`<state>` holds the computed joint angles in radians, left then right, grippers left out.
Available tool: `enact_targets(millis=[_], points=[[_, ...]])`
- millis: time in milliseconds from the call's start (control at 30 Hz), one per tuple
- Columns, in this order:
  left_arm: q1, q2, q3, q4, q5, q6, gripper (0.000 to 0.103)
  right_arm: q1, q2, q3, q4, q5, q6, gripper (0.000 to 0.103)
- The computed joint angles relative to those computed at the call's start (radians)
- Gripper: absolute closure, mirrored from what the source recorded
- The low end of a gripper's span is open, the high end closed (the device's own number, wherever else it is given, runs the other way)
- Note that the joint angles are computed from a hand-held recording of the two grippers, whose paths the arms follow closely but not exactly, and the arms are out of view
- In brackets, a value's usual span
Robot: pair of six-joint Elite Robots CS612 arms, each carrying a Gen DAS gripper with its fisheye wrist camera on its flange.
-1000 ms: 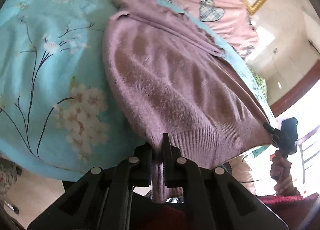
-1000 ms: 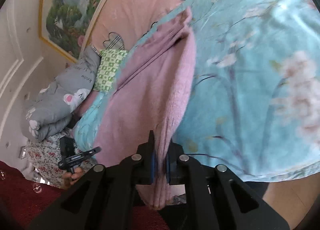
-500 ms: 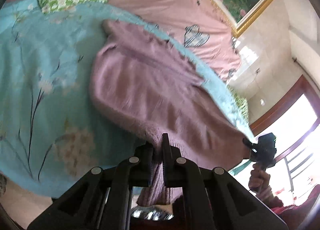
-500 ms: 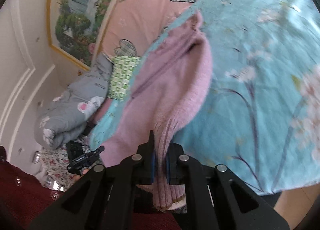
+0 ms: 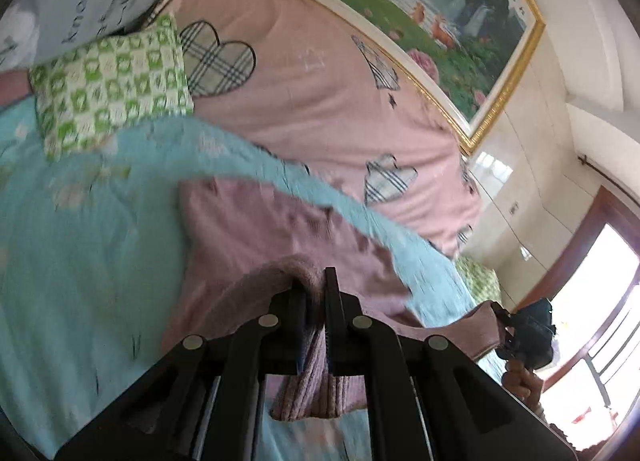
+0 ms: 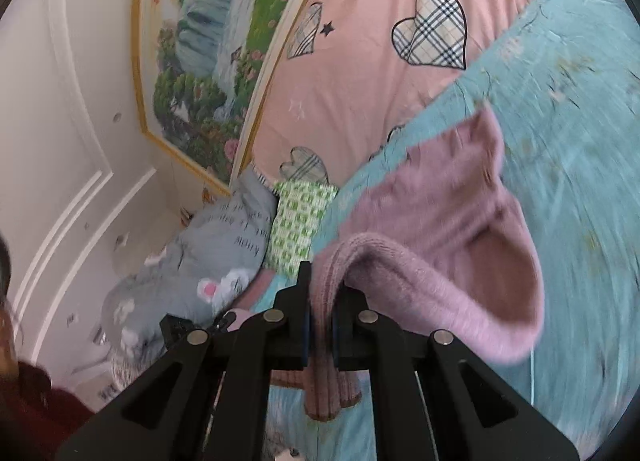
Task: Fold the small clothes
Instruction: 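Lift the hem with both grippers and fold it up toward the collar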
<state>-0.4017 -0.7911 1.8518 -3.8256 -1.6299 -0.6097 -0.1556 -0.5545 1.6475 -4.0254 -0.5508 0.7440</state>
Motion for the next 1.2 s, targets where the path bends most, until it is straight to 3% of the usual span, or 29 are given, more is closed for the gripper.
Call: enact_targets(millis=[333, 500, 733, 833, 1000, 1067, 1100, 1133, 1200], points=[[0.074, 0.150, -0.337, 0.290, 0.012, -0.027, 0.098, 0.044, 0.085, -0.286, 0.344, -0.148, -0.019, 0.095], [0.095, 0.218, -0.463, 0.399, 0.016, -0.026, 0.098, 0.059, 0.147, -0.426, 0.498, -0.202, -0.032, 0.095], [0.112, 0.298, -0.603, 0.560, 0.017, -0.016, 0.098, 0.073, 0.199, -0.535, 0.686, -0.293, -0.091, 0.095], [0.116, 0.316, -0.631, 0.609, 0.014, -0.015, 0.097, 0.076, 0.213, -0.556, 0.727, -0.310, -0.105, 0.092], [0.135, 0.315, -0.645, 0.677, -0.060, -0.050, 0.089, 0.062, 0.234, -0.583, 0.731, -0.252, -0.020, 0.091], [0.134, 0.285, -0.608, 0.670, -0.051, -0.037, 0.071, 0.057, 0.227, -0.574, 0.716, -0.244, 0.012, 0.086], [0.129, 0.267, -0.583, 0.659, -0.024, -0.027, 0.053, 0.054, 0.220, -0.562, 0.698, -0.247, 0.020, 0.077], [0.122, 0.243, -0.546, 0.638, 0.004, -0.014, 0.045, 0.050, 0.209, -0.542, 0.664, -0.252, 0.029, 0.061], [0.113, 0.208, -0.492, 0.591, -0.006, 0.019, 0.046, 0.043, 0.185, -0.494, 0.585, -0.278, 0.044, 0.042]])
